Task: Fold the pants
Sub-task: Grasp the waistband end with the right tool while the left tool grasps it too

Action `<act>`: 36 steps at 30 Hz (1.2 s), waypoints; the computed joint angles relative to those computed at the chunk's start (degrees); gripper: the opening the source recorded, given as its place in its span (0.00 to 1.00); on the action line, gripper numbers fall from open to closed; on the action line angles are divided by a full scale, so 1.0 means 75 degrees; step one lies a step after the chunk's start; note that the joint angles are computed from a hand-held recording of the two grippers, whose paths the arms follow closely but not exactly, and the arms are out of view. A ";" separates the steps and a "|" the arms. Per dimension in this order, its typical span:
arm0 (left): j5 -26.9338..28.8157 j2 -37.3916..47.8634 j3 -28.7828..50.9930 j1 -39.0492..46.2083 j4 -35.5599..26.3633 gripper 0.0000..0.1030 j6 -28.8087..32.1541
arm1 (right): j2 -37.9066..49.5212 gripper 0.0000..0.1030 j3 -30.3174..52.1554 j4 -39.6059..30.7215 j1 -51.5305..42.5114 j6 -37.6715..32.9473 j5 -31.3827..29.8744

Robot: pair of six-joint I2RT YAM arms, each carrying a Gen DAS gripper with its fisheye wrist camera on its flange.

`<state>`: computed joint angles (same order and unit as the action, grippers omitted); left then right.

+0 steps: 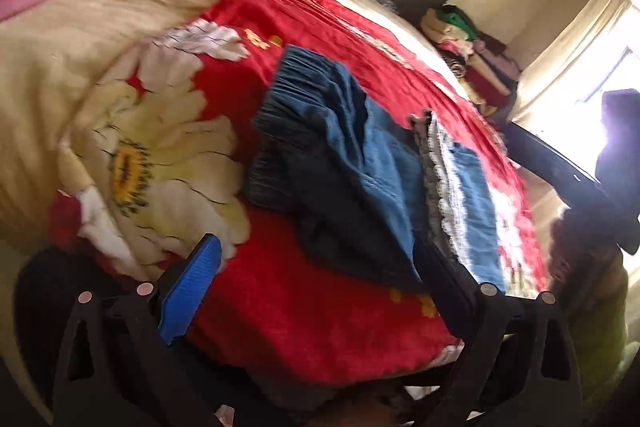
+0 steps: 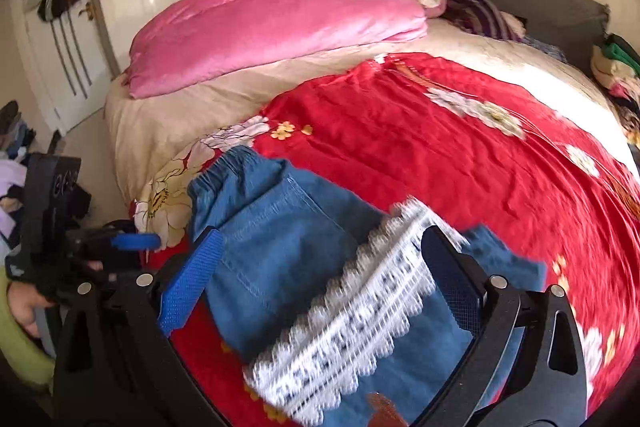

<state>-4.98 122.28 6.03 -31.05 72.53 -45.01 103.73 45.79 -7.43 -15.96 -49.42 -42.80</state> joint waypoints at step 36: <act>0.2036 0.1878 0.1296 0.1223 0.1044 0.47 0.0053 | 0.2997 0.31 0.2977 -0.1660 0.2879 0.0176 0.0496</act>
<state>10.29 136.37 15.75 -21.88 80.36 -44.62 126.21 68.12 -19.88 5.62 -48.10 -39.09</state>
